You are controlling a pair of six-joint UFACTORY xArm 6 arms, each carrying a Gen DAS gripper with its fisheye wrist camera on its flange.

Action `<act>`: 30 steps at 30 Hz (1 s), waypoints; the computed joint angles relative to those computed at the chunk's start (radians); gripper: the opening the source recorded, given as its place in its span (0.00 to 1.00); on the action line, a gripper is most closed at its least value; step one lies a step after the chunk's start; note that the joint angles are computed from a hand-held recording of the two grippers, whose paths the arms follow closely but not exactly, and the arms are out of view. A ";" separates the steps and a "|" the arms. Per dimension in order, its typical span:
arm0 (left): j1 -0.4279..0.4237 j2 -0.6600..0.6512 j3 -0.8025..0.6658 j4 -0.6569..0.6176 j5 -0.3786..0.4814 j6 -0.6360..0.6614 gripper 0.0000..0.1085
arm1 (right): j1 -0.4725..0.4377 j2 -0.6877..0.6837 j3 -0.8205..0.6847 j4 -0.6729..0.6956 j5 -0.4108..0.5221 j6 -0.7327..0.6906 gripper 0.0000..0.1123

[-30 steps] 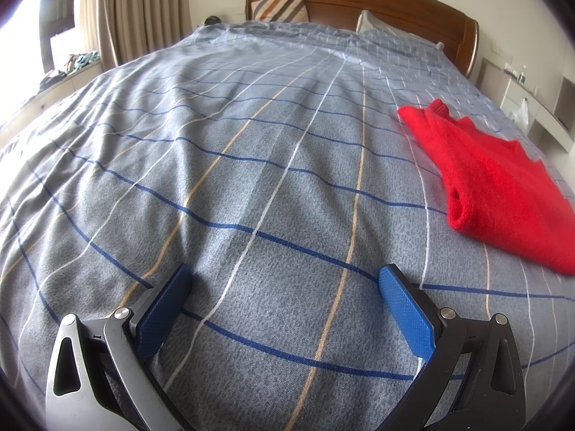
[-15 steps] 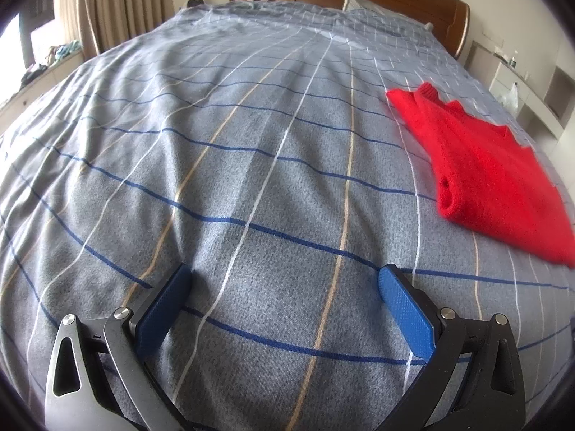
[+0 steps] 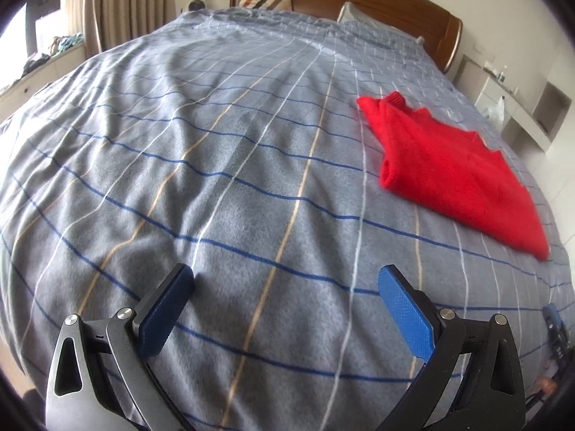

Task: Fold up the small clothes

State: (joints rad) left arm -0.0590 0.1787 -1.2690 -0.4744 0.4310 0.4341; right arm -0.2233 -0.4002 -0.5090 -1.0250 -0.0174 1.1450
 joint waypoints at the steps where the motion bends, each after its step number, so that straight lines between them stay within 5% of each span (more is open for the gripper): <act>1: -0.007 -0.022 0.030 -0.012 -0.020 0.013 0.94 | -0.002 0.001 0.000 0.000 -0.002 -0.001 0.65; 12: -0.082 -0.176 0.182 -0.185 -0.043 0.161 0.94 | -0.003 0.001 -0.002 -0.020 -0.005 0.017 0.65; 30: -0.083 -0.175 0.216 -0.064 -0.094 0.055 0.94 | -0.002 0.000 -0.003 -0.034 -0.004 0.028 0.65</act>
